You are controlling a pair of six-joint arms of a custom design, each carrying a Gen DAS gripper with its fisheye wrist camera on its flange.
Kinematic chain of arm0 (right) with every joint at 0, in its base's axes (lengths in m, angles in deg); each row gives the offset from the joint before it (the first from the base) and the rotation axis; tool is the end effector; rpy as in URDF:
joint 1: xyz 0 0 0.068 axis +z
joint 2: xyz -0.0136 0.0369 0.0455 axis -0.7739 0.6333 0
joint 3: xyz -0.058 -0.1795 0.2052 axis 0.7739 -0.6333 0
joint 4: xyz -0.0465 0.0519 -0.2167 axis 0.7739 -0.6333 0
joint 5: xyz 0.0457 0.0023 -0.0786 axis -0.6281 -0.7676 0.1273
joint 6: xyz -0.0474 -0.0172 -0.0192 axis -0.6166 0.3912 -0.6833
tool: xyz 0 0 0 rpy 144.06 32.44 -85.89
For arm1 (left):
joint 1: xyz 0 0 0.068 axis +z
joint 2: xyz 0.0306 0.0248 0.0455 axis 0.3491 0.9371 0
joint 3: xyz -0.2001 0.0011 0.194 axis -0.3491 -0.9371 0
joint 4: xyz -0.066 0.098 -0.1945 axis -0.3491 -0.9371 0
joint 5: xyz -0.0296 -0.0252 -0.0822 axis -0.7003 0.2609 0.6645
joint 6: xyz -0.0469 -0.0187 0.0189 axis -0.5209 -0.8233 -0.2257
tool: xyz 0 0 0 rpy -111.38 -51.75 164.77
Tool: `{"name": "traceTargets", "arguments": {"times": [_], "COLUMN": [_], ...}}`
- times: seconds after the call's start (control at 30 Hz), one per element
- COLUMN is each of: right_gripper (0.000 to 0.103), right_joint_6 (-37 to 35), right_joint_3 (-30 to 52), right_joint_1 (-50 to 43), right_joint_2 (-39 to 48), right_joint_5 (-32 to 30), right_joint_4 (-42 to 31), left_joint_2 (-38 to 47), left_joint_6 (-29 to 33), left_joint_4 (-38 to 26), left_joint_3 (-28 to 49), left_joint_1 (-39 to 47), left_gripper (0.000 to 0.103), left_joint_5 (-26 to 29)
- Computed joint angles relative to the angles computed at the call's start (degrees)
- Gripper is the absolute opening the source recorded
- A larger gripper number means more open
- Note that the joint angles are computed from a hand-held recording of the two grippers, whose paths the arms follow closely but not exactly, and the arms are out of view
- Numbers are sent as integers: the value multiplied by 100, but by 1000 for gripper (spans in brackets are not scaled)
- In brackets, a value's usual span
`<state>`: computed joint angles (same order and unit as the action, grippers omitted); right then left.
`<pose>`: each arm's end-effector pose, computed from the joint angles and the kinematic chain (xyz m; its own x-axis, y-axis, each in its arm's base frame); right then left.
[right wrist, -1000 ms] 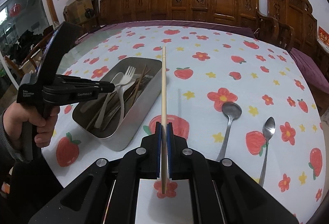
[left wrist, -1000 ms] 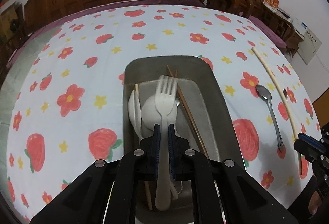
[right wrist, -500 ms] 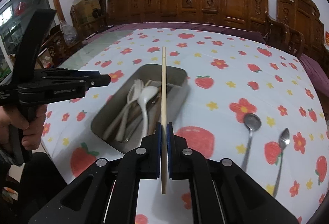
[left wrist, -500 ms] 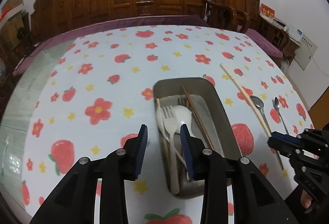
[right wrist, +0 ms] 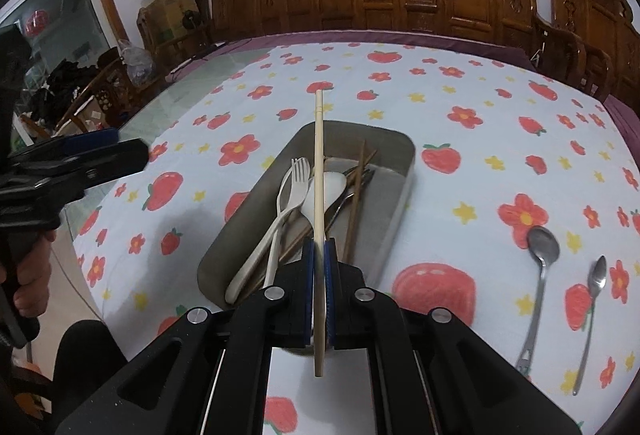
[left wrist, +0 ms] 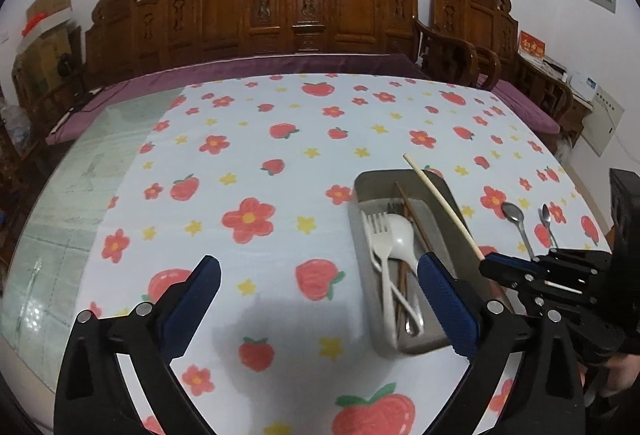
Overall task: Organize utensils
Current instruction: 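Lower the bamboo chopstick into the steel tray and open the right tool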
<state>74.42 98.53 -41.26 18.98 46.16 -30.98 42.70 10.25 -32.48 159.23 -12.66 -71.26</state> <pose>0.2051 0.0343 0.2534 -0.7581 0.1719 -0.6291 0.0579 0.9786 0.1976 0.2545 -0.1668 0.3035 -0.6231 0.3964 -0.6743 0.5523 0.8334 -0.0204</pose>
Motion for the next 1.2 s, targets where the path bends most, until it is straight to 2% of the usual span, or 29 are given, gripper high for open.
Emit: {"name": "traceTargets", "arguments": {"times": [0.37, 0.77, 1.2], "right_gripper": [6, 7, 7], "right_joint_6": [368, 446, -20], "right_joint_3": [199, 338, 52], "right_joint_1": [5, 206, -118], "right_joint_2": [968, 1644, 955], "right_joint_5": [-97, 19, -192], "right_joint_4": [327, 480, 490], "left_joint_2": [-329, -335, -297], "left_joint_6": [194, 167, 68], "left_joint_4": [195, 298, 300], "left_joint_3": [-443, -647, -634], "left_joint_1": [85, -7, -153], "left_gripper": [95, 95, 95], "left_joint_5": [115, 116, 31]}}
